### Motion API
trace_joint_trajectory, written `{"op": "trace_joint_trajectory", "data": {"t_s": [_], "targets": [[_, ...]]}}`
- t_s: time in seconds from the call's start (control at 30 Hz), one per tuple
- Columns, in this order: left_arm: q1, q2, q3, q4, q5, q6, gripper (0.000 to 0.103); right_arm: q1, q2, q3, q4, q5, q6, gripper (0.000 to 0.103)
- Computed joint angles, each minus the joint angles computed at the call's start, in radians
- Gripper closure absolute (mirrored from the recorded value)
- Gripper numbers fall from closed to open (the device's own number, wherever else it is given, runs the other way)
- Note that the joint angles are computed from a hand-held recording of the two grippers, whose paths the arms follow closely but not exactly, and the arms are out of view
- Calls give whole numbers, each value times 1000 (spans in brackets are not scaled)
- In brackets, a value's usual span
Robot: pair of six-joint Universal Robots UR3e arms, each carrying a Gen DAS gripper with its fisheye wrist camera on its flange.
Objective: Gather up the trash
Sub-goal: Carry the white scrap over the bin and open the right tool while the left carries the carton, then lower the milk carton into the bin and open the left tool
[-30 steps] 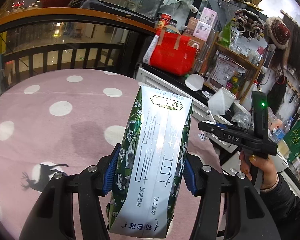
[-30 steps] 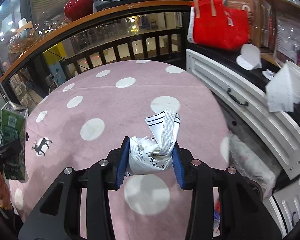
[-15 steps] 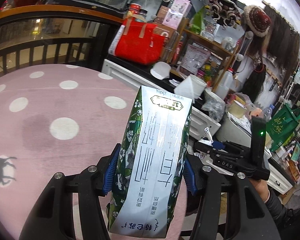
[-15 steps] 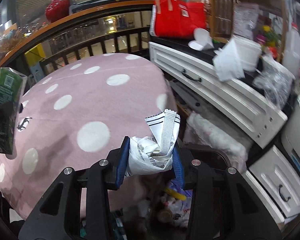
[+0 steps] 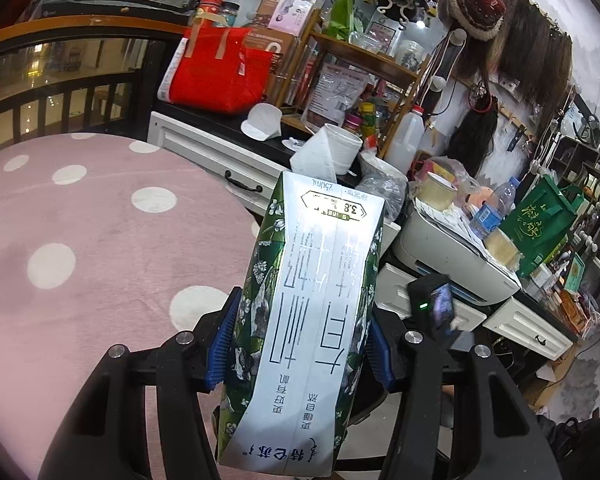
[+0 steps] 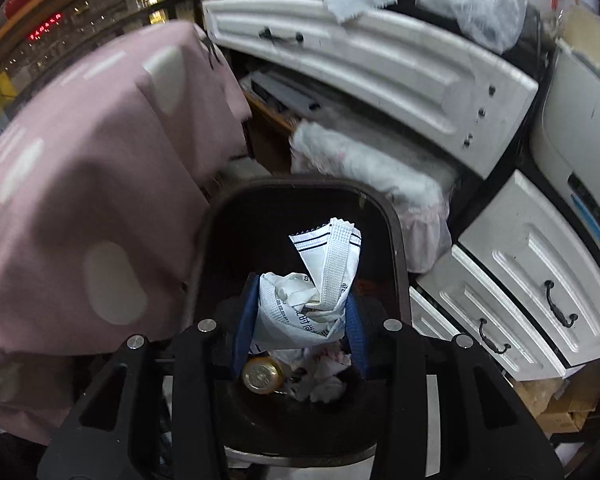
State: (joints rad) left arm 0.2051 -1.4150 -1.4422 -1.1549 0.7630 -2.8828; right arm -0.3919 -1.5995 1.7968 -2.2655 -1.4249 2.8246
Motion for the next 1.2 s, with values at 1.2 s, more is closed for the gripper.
{"op": "trace_joint_trajectory", "data": {"t_s": [1.2], "targets": [[-489, -425, 144, 185, 251, -137, 48, -509, -494, 134, 224, 228, -14, 15]]}}
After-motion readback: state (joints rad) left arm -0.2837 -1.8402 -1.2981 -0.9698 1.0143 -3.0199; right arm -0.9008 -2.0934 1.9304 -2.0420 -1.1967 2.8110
